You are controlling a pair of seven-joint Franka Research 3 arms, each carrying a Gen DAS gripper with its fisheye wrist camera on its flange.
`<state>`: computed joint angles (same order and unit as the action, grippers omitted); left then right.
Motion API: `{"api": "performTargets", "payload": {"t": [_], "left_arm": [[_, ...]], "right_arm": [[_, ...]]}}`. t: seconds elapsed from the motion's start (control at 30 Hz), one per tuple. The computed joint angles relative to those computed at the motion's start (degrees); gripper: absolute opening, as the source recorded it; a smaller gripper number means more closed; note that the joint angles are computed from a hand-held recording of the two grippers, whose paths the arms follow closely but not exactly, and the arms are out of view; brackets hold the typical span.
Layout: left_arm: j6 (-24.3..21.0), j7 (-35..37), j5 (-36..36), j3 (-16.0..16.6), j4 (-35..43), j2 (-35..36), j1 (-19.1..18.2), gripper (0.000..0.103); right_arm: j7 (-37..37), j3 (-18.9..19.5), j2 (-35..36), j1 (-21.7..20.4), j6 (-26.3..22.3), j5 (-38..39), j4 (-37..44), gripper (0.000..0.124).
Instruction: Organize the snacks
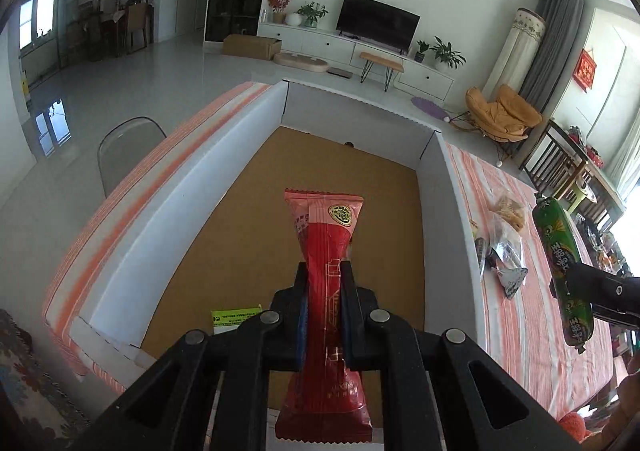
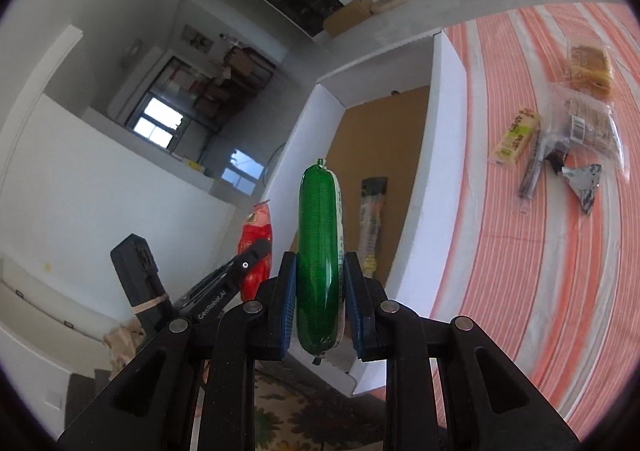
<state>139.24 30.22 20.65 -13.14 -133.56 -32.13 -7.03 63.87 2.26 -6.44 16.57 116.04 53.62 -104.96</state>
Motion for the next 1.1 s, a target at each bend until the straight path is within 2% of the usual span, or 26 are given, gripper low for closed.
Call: {"api": "performTargets", "payload": {"t": [0.1,0.13,0.17,0.2,0.23,0.37,0.47,0.57,0.63,0.7,0.77,0.83,0.87,0.9,0.93,1.1], "left_arm": [[-3.4,-3.0,2.7,-1.6,-0.5,1.2,2.5,0.019],[-4.9,-3.9,3.1,-1.8,-0.7,1.5,2.8,0.042],[-5.6,-5.3,3.5,-2.0,-1.0,1.8,3.0,0.078],[-5.8,-7.2,4.3,-2.5,-1.4,1.7,3.3,0.09],[-5.2,-9.5,5.9,-3.3,-2.1,1.2,3.7,0.096],[-3.4,-11.1,8.4,-3.8,-0.5,3.0,2.1,0.096],[-0.9,-12.1,10.0,-5.1,1.9,4.8,0.4,0.096],[2.3,-10.8,11.7,-6.6,6.8,9.0,-1.8,0.096],[4.3,-9.0,12.0,-7.5,11.6,13.2,-3.9,0.097],[7.2,-6.3,9.8,-7.4,15.6,17.7,-7.0,0.101],[9.9,-0.6,4.4,-6.8,19.6,23.3,-11.0,0.102],[8.7,5.8,-1.2,-6.8,25.1,29.8,-14.3,0.102],[7.9,7.2,-1.3,-7.1,27.7,32.9,-15.3,0.102],[6.2,7.0,0.5,-7.3,30.8,36.2,-16.6,0.102],[4.4,6.6,2.7,-7.0,33.5,38.9,-17.9,0.102],[-3.9,3.7,12.3,-3.3,41.2,47.6,-23.4,0.102]], "right_arm": [[0.3,2.3,1.4,1.8,3.8,-2.9,-0.1,0.027],[1.5,3.1,1.3,2.3,6.9,-5.8,-1.1,0.033],[2.2,3.4,1.1,2.5,9.3,-7.9,-2.2,0.057],[2.3,3.3,0.4,2.6,11.3,-9.0,-3.8,0.069],[2.1,3.0,-0.7,2.5,13.2,-9.6,-5.9,0.071],[2.6,1.0,-4.4,0.2,21.7,-14.9,-13.6,0.071],[5.9,-0.4,-6.0,-3.3,28.9,-21.2,-18.9,0.071],[15.2,-0.1,-5.9,-8.5,35.4,-33.0,-22.6,0.071],[21.4,-0.3,-5.2,-12.0,38.0,-39.9,-24.2,0.071],[27.0,-0.4,-5.0,-15.0,40.6,-46.1,-26.0,0.071],[30.9,-0.9,-5.0,-17.0,43.1,-50.0,-27.5,0.071],[33.8,-1.3,-5.4,-18.3,44.7,-51.8,-29.0,0.071],[32.9,-2.7,-5.2,-17.3,43.9,-48.7,-28.6,0.073],[30.2,-4.1,-5.4,-15.8,44.2,-44.9,-28.6,0.072],[30.0,-4.0,-5.1,-15.9,45.3,-44.8,-28.5,0.072],[32.4,-2.0,-3.7,-17.3,46.2,-49.7,-28.0,0.073]]}}
